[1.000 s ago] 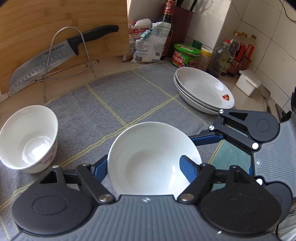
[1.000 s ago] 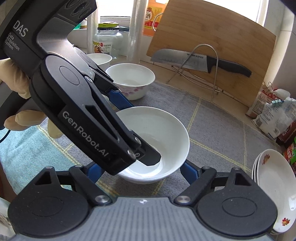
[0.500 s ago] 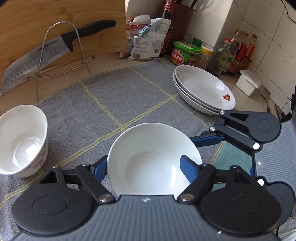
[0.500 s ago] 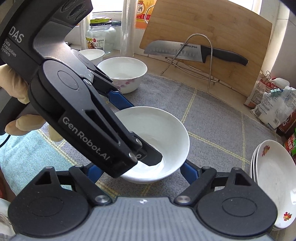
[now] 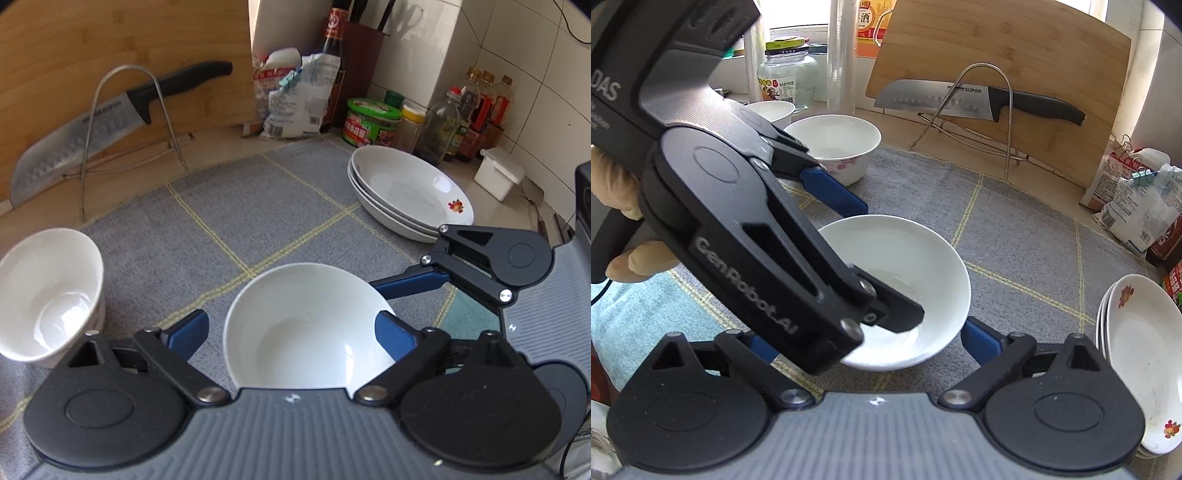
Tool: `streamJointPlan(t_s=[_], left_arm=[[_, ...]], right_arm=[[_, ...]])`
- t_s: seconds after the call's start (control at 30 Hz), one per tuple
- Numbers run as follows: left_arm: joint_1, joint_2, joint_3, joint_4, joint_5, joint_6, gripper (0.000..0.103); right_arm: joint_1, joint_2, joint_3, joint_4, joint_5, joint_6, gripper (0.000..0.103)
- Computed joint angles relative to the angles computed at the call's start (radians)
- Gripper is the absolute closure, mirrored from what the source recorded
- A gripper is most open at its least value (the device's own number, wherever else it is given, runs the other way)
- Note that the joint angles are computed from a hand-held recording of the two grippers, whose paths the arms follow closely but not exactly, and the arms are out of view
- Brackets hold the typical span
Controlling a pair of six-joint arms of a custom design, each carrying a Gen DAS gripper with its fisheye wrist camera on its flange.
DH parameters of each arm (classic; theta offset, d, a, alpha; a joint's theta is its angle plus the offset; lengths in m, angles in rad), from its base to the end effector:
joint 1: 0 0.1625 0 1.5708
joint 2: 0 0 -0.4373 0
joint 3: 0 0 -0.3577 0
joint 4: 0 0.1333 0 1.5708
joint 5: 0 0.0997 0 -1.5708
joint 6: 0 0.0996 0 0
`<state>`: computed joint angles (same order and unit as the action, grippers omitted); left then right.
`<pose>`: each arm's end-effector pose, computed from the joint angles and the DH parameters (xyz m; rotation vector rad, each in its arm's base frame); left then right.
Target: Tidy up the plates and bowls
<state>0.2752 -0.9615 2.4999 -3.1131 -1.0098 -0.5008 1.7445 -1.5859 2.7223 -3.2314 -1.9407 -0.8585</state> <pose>-0.2976 -0.2776 0.0797 1.0547 2.5167 -0.6182 0.1437 -0.2558 0.2448 1.1611 -2.3088 0.4901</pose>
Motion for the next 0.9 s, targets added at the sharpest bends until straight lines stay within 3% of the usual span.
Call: streamJointPlan(t_s=[0.27, 0.43, 0.57, 0.73, 0.9], left_arm=[[-0.112, -0.078, 0.089, 0.024, 0.138, -0.131, 0.003], [-0.174, -0.169, 0.137, 0.151, 0.21, -0.307, 0.003], [-0.213, -0.249, 0.152, 0.321, 0.272, -0.455, 0.003], [-0.227, -0.343, 0.161, 0.488, 0.303, -0.557, 0.003], [-0.196, -0.405, 0.166, 0.546, 0.316, -0.532, 0.003]], right_arm=[[0.015, -0.046, -0.009, 0.03, -0.005, -0.052, 0.0], [0.019, -0.093, -0.027, 0.132, 0.009, -0.057, 0.0], [0.036, -0.1, -0.033, 0.159, 0.012, -0.062, 0.0], [0.065, -0.057, -0.057, 0.147, 0.024, -0.044, 0.0], [0.11, 0.029, -0.081, 0.089, 0.013, -0.035, 0.0]])
